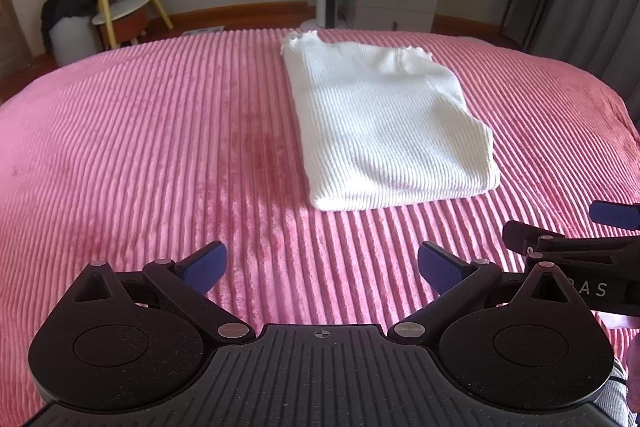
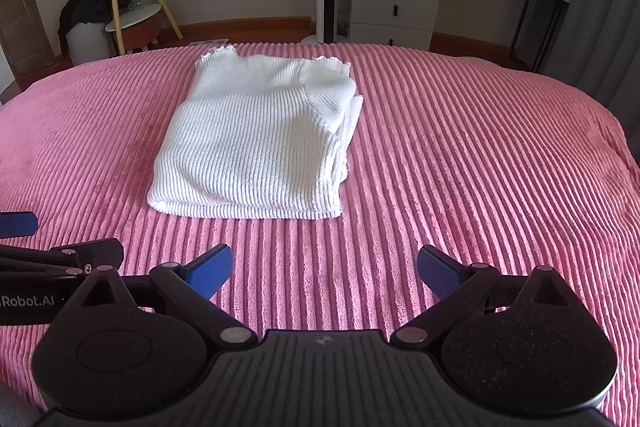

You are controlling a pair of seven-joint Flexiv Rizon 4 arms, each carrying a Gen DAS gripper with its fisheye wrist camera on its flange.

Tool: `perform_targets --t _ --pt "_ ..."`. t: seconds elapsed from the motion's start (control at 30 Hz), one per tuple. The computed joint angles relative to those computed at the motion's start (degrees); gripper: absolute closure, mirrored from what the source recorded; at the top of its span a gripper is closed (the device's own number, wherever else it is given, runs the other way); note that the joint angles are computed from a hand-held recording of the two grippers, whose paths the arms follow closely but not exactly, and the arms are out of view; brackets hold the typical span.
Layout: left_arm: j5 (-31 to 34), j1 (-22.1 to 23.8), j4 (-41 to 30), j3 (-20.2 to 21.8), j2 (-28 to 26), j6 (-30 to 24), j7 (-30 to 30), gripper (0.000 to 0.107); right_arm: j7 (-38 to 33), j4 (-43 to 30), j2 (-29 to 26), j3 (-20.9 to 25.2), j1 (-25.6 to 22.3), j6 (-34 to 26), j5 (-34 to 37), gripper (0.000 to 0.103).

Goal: Fold small clothes

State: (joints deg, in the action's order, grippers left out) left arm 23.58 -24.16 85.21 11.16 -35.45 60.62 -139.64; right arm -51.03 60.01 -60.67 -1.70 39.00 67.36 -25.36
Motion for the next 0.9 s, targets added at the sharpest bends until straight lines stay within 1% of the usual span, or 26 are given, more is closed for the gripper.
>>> perform_targets --t 0.23,0.47,0.9 --pt "-0.1 0.0 -0.5 -0.1 -0.4 0.1 0.5 0.004 0.1 0.0 -0.1 -0.1 0.0 -0.1 0.0 0.004" --pt "-1.5 0.7 0.0 -0.8 -0.5 1.2 1.3 0.004 0.2 0.2 0.0 -0.1 0.1 -0.1 0.0 0.004" --pt "-2.7 0.6 0.0 -0.6 -0.9 1.6 2.4 0.004 0.4 -0.6 -0.5 -0.2 0.1 -0.8 -0.1 0.004"
